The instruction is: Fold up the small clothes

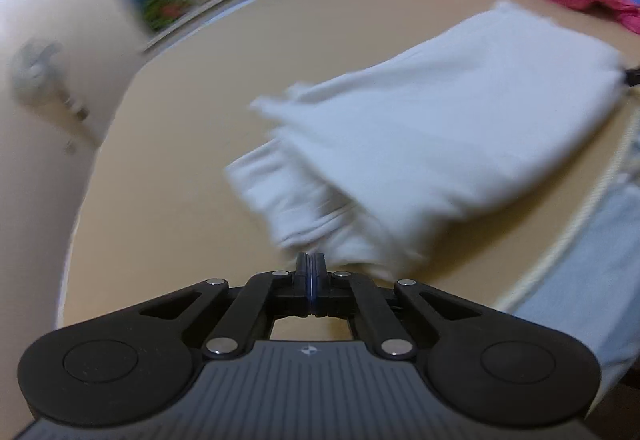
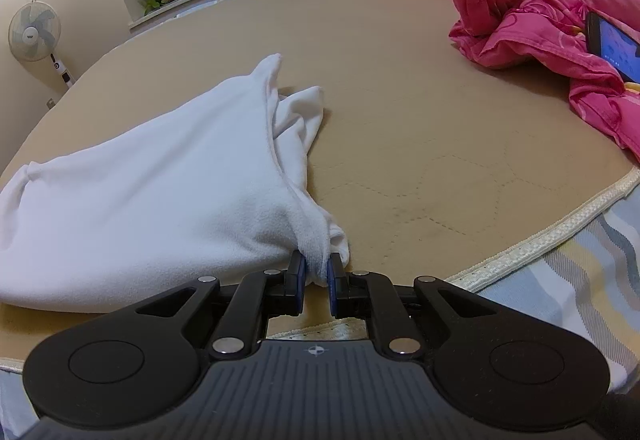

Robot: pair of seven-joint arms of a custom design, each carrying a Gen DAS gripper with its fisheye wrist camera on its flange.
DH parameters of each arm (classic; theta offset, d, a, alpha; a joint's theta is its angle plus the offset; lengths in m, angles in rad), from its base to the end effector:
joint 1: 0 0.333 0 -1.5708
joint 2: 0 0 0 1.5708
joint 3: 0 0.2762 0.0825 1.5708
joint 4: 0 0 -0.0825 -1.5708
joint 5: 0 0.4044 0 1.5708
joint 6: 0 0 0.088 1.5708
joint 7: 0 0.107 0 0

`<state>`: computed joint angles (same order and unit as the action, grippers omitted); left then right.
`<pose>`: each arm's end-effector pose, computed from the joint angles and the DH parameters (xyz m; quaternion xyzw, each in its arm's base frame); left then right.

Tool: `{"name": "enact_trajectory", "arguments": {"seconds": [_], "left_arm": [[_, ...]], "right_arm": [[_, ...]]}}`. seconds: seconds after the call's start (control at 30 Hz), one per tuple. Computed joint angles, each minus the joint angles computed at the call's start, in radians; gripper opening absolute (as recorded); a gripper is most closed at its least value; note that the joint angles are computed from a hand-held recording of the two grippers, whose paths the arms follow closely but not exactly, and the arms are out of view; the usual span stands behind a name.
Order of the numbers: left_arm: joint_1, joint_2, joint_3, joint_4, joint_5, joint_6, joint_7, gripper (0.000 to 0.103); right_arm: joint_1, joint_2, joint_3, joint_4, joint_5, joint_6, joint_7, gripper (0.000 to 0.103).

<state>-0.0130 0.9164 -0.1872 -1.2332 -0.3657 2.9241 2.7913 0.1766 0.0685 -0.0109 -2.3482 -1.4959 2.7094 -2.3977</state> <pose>0.7843 -0.0875 0.2692 -0.2752 0.8736 -0.2521 0.3123 0.5090 0.1206 0.2563 -0.3392 0.8574 -0.2875 0.2593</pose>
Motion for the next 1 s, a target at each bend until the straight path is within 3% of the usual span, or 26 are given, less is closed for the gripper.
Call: {"name": "enact_trajectory", "arguments": {"seconds": [0.07,0.13,0.17,0.23,0.3,0.37,0.4,0.47,0.5,0.57,0.6,0.63,0.7,0.83,0.9,0.97,1.0], "left_arm": [[-0.023,0.03,0.064,0.075,0.012,-0.067,-0.101,0.0],[0.004,0.032,0.044,0.108,0.009,-0.149,-0.126,0.002],[0.013,0.023,0.032,0.098,0.004,-0.15,-0.13,0.004],[0.018,-0.001,0.014,0.064,-0.004,-0.153,-0.138,0.04],[0.037,-0.029,-0.031,0.009,-0.035,-0.133,-0.112,0.058],[0.046,-0.052,-0.062,-0.032,-0.062,-0.145,-0.083,0.069],[0.033,-0.07,-0.056,-0.058,-0.067,-0.149,-0.093,0.08],[-0.001,-0.082,-0.033,-0.093,-0.06,-0.127,-0.115,0.084],[-0.024,-0.081,-0.014,-0.1,-0.045,-0.115,-0.129,0.084],[-0.069,-0.061,0.023,-0.1,-0.01,-0.063,-0.157,0.067],[-0.078,-0.047,0.029,-0.088,-0.004,-0.053,-0.162,0.025],[-0.09,-0.029,0.05,-0.051,0.014,-0.099,-0.198,0.012],[-0.059,-0.014,0.022,-0.015,0.0,-0.146,-0.211,0.01],[0.001,-0.044,-0.029,-0.043,-0.014,-0.153,-0.11,0.008],[-0.015,-0.042,0.005,-0.038,-0.002,-0.145,-0.113,0.0],[-0.08,-0.016,0.109,-0.016,0.053,-0.074,-0.224,0.0],[-0.087,0.0,0.135,0.013,0.066,-0.095,-0.272,0.0]], "right_arm": [[-0.001,0.001,-0.001,0.001,-0.008,0.006,0.01,0.011],[-0.003,0.002,-0.002,0.002,-0.013,0.013,0.015,0.011],[-0.004,0.003,-0.003,0.002,-0.015,0.016,0.019,0.011],[-0.005,0.004,-0.004,0.002,-0.018,0.018,0.026,0.012],[-0.006,0.002,-0.004,0.0,-0.019,0.02,0.027,0.012],[-0.007,0.002,-0.004,-0.001,-0.024,0.023,0.032,0.012],[-0.007,0.001,-0.005,-0.002,-0.028,0.025,0.037,0.012],[-0.01,0.002,-0.006,-0.003,-0.034,0.033,0.047,0.013],[-0.011,0.003,-0.006,-0.002,-0.035,0.036,0.051,0.013],[-0.012,0.005,-0.006,-0.001,-0.035,0.038,0.052,0.013],[-0.012,0.006,-0.007,-0.001,-0.035,0.038,0.052,0.013],[-0.012,0.006,-0.007,0.0,-0.036,0.038,0.051,0.013],[-0.012,0.005,-0.007,-0.001,-0.041,0.04,0.054,0.013],[-0.011,0.005,-0.005,-0.002,-0.038,0.035,0.047,0.013],[-0.009,0.007,-0.004,0.001,-0.027,0.03,0.032,0.013],[-0.006,0.008,-0.002,0.002,-0.014,0.023,0.018,0.013],[-0.005,0.007,-0.002,0.002,-0.014,0.021,0.016,0.013]]}}
